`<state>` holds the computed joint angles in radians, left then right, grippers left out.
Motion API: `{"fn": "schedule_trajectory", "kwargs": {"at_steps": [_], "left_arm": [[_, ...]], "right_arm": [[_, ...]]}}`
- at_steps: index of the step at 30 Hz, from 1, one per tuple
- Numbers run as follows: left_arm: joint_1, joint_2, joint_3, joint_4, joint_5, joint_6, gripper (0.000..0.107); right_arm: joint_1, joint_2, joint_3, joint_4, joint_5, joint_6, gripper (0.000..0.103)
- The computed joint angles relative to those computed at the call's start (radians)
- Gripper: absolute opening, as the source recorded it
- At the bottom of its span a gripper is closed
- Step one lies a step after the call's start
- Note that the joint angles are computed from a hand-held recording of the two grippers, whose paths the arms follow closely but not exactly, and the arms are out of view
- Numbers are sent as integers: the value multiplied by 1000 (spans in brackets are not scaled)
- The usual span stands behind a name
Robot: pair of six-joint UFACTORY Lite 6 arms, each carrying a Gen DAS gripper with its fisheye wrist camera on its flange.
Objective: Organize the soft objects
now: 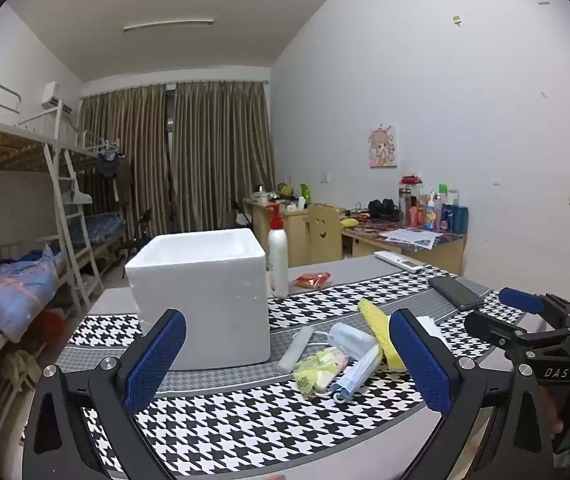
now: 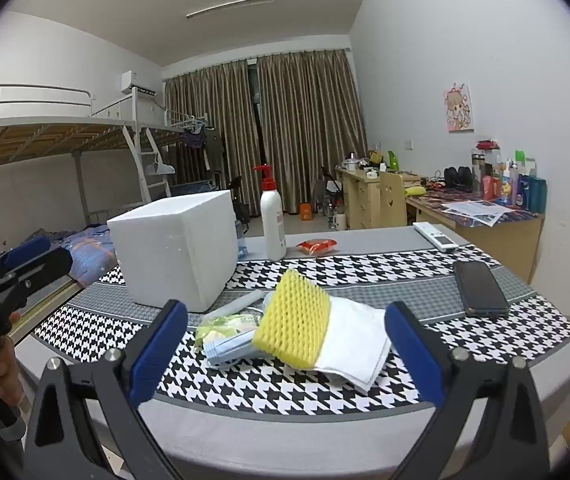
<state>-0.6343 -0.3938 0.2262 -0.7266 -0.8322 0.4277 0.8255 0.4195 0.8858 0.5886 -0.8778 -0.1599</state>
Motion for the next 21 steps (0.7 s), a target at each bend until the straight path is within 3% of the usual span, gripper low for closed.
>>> {"fn": "schedule_trajectory", "kwargs": {"at_steps": [5,8,13,21], "left_arm": [[25,29,18,1,-1,-20,102],[44,-37,-1,29,42,-13,102],[23,22,8,26,-14,-31,102],[45,37,19,25,-2,-33,102]], "right_arm": [[-3,-3,-7,3,-5,6,101],[-2,-1,-9,6,-8,3,101],[-3,-5,0,10,5,2,101],[-8,-6,2,12,10,-6,101]]}}
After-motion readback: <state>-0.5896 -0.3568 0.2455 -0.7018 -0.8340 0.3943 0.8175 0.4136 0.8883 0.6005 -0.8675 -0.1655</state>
